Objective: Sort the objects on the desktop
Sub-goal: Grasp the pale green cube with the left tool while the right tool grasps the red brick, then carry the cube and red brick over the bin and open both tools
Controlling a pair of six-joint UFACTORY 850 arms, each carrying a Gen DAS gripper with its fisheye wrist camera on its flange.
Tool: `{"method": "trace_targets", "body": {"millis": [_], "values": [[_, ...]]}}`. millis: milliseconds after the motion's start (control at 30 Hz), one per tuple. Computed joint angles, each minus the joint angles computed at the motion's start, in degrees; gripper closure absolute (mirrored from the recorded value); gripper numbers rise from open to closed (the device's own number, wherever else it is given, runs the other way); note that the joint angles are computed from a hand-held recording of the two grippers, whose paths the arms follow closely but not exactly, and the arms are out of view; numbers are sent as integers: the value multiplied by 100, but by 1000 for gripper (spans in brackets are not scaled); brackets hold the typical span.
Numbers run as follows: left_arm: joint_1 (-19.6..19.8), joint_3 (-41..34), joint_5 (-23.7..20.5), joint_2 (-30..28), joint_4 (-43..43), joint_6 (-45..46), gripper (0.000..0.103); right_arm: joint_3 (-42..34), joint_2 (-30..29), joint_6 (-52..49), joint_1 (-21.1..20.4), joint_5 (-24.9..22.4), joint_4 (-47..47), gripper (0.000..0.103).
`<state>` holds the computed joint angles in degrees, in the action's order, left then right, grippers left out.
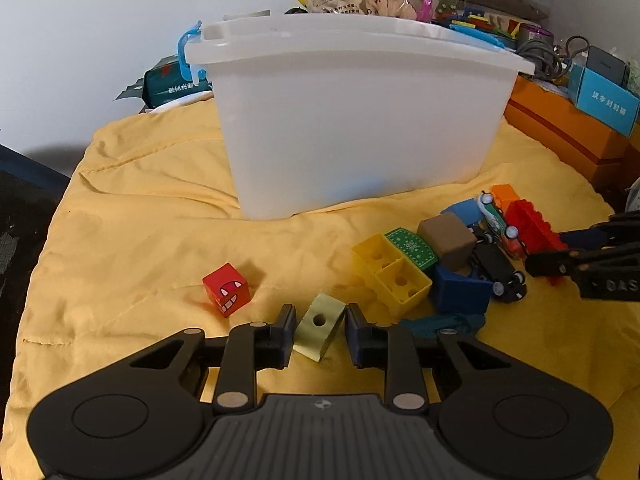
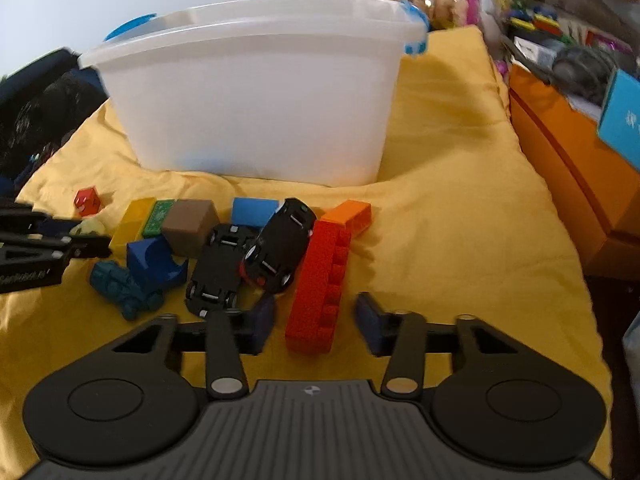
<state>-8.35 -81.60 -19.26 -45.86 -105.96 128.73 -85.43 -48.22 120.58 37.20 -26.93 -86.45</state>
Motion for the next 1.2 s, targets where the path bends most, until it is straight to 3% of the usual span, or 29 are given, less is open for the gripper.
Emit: {"method": "trace_targets", "body": {"millis": [167, 400, 633, 867, 967, 1200], "values": [[64, 163, -195, 156, -284, 239, 73, 140, 121, 446, -27, 138, -428, 78], [326, 546, -585, 705, -569, 134, 73, 786, 751, 1821, 74, -239, -1486, 78], [342, 226, -477, 982, -168, -607, 73, 855, 1255, 2288, -6, -529, -2332, 78], [124, -743, -386, 740, 20, -1189, 73, -50, 976, 1826, -328, -322, -2545, 78], [-9, -1187, -231, 523, 245, -1453, 73, -564, 695, 1170, -477, -29, -2063, 78], [-263, -2374, 222, -224, 1915, -3296, 72, -1357, 162, -484, -659, 356, -447, 77]]}}
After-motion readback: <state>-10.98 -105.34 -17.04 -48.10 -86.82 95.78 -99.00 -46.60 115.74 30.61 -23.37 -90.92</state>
